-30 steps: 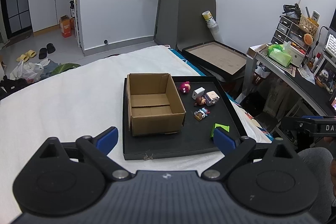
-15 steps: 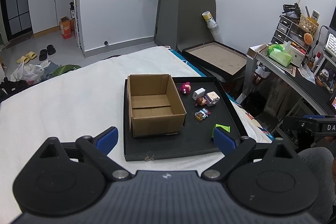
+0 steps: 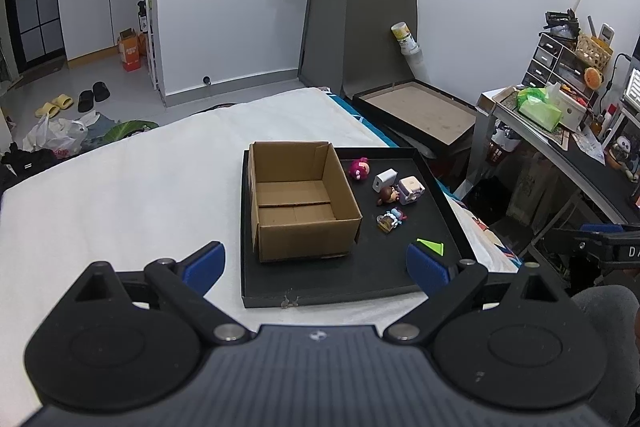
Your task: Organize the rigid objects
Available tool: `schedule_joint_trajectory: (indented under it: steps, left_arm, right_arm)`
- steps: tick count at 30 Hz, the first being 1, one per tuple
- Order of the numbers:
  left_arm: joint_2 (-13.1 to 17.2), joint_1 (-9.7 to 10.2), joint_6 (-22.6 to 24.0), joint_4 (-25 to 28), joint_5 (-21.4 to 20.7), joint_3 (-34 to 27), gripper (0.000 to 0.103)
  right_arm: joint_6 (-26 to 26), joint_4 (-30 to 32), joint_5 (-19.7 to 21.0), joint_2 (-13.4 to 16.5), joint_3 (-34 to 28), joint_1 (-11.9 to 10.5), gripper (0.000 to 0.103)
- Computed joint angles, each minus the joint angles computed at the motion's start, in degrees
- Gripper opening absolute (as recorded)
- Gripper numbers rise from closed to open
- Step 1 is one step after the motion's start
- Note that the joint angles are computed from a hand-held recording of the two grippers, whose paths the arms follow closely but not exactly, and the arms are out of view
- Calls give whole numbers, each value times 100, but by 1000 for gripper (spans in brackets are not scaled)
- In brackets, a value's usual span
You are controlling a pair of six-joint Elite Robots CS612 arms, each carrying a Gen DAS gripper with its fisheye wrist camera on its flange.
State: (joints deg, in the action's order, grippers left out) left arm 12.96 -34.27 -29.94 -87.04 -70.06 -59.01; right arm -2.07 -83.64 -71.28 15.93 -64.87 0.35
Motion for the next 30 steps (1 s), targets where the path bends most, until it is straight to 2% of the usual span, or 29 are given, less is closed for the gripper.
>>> schedule_joint_trajectory:
  steps: [13, 16, 22, 27, 30]
  left_arm:
    - [-68, 113, -161, -112, -171, 321, 97]
    - [-85, 150, -211, -175, -252, 423, 97]
    - [-135, 223, -497, -241, -250, 654, 96]
    - [-179, 261, -553, -354, -201, 908, 96]
    - [-215, 300, -576, -461, -273, 1061, 96]
  right_arm:
    - [-25, 68, 54, -71, 312, 15, 103]
    - [-124, 81, -39, -107, 436, 39, 103]
    - [-58, -39, 46, -145, 667, 35, 103]
    - [-246, -240, -101, -134, 823, 61, 103]
    - [-153, -283, -32, -158, 996, 48, 103]
